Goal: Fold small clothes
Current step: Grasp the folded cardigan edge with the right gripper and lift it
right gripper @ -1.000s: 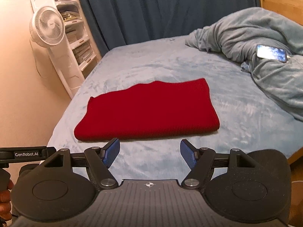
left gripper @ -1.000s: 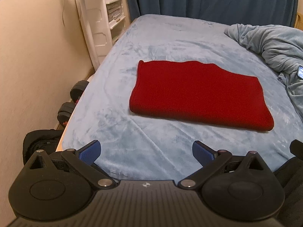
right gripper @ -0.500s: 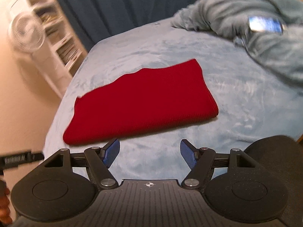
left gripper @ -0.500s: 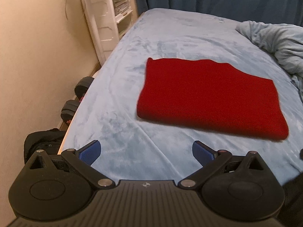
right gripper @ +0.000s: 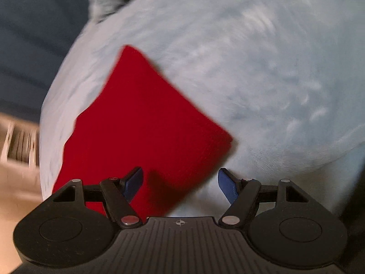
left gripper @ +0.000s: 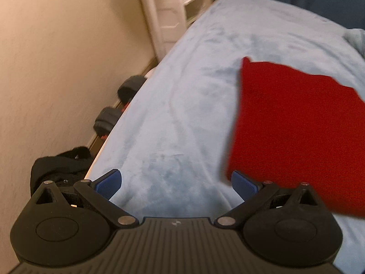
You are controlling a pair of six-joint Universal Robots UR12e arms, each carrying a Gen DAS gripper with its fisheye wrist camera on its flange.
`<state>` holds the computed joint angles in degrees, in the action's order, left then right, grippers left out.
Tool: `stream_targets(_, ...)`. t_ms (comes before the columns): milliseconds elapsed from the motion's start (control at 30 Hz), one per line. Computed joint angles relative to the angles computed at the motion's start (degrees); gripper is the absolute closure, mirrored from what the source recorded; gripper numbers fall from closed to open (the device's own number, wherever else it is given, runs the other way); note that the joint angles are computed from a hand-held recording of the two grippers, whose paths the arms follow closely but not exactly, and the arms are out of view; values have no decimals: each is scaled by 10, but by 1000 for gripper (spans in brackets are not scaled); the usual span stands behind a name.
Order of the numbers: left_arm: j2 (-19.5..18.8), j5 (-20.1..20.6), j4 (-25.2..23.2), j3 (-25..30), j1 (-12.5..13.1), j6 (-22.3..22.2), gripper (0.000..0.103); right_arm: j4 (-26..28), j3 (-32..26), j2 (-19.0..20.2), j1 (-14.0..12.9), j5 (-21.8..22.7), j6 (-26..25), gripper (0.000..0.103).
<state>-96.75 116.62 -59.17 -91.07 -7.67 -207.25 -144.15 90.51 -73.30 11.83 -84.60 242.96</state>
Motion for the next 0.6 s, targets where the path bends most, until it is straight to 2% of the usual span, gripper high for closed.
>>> stream_targets(33, -7, 11, -13, 4, 2, -8, 0, -32, 10, 5, -5, 18, 24, 42)
stream_targets(67, -15, 28, -33, 11, 1, -21, 0, -74, 20, 9, -10, 39, 31, 74)
stream_targets(100, -21, 40, -48, 16, 1, -32, 0, -93, 22, 12, -11, 41, 27, 83)
stream_targets(233, -30, 34, -43, 12, 8, -35, 0, -136, 6, 14, -4, 17, -38, 86)
stream_targets(267, -31, 30, -39, 10, 10, -36, 0, -133, 1, 14, -3, 12, -51, 86)
stream_targets(367, -35, 15, -37, 6, 13, -53, 0, -76, -16, 15, 0, -2, -66, 86)
stream_targets(433, -34, 8, -34, -1, 14, -67, 0, -6, -30, 22, 1, -13, -75, 86)
stream_targets(533, -21, -19, 8, -29, 23, -79, 0, 41, -52, 30, 7, -31, -69, 87)
stream_targets(600, -12, -46, 31, -43, 33, -85, 0, 78, -92, 41, 20, -69, -107, 87)
